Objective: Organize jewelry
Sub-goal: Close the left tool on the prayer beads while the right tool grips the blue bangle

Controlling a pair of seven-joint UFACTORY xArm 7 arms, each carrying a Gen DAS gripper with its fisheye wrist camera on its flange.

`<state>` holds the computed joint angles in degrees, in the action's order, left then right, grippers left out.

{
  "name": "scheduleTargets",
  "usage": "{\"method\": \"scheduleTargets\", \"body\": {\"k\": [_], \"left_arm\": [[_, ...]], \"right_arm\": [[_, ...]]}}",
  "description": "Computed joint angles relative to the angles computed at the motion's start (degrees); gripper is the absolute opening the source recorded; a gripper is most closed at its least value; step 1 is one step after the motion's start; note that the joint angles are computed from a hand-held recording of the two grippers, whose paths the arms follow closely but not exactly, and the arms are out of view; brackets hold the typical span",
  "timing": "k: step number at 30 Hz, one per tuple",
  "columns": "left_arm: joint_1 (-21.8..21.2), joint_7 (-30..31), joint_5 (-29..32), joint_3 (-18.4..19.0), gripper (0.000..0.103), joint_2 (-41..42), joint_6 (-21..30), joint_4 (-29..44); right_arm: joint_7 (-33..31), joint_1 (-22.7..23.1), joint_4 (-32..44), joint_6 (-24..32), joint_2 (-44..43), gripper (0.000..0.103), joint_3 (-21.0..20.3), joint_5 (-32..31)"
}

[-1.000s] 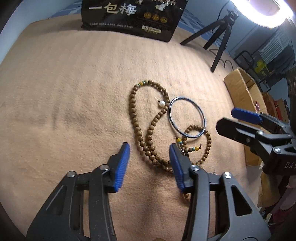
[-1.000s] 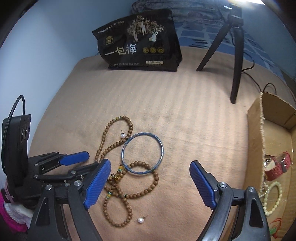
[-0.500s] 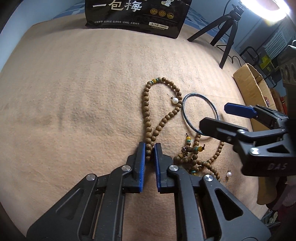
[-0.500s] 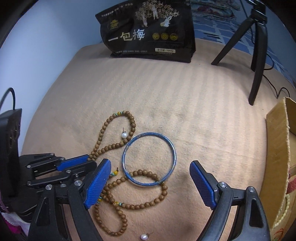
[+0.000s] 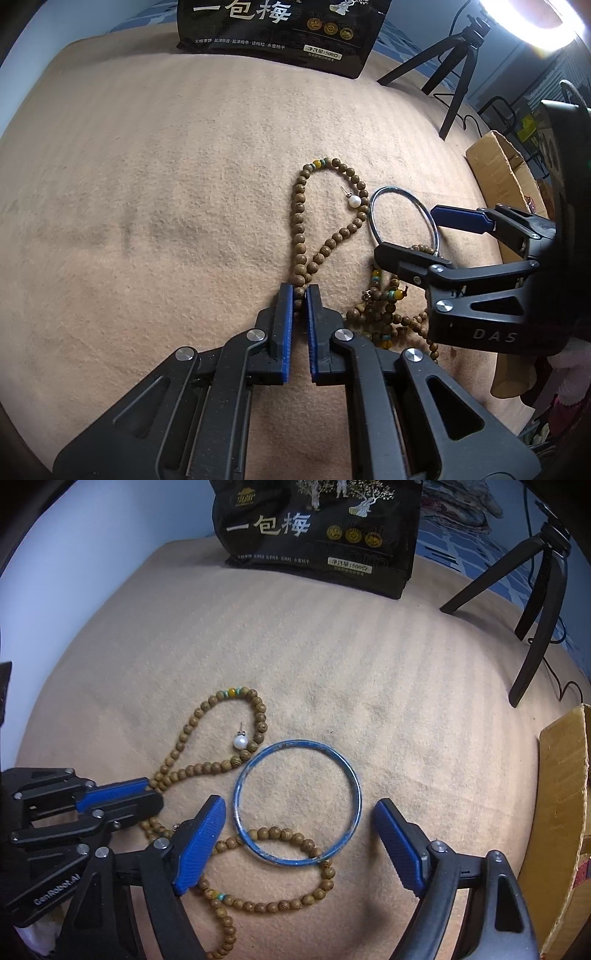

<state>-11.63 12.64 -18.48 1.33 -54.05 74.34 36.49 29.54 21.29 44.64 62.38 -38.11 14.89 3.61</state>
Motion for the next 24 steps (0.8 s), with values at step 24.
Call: {"method": "scheduleTargets", "body": {"k": [24], "left_arm": [[0.21, -1.39, -0.73, 0.36, 0.005, 0.38, -0.66, 1.23]], "right_arm": [[2.36, 0.46, 0.73, 3.16, -3.17, 0.073, 1.82, -2.54]]}}
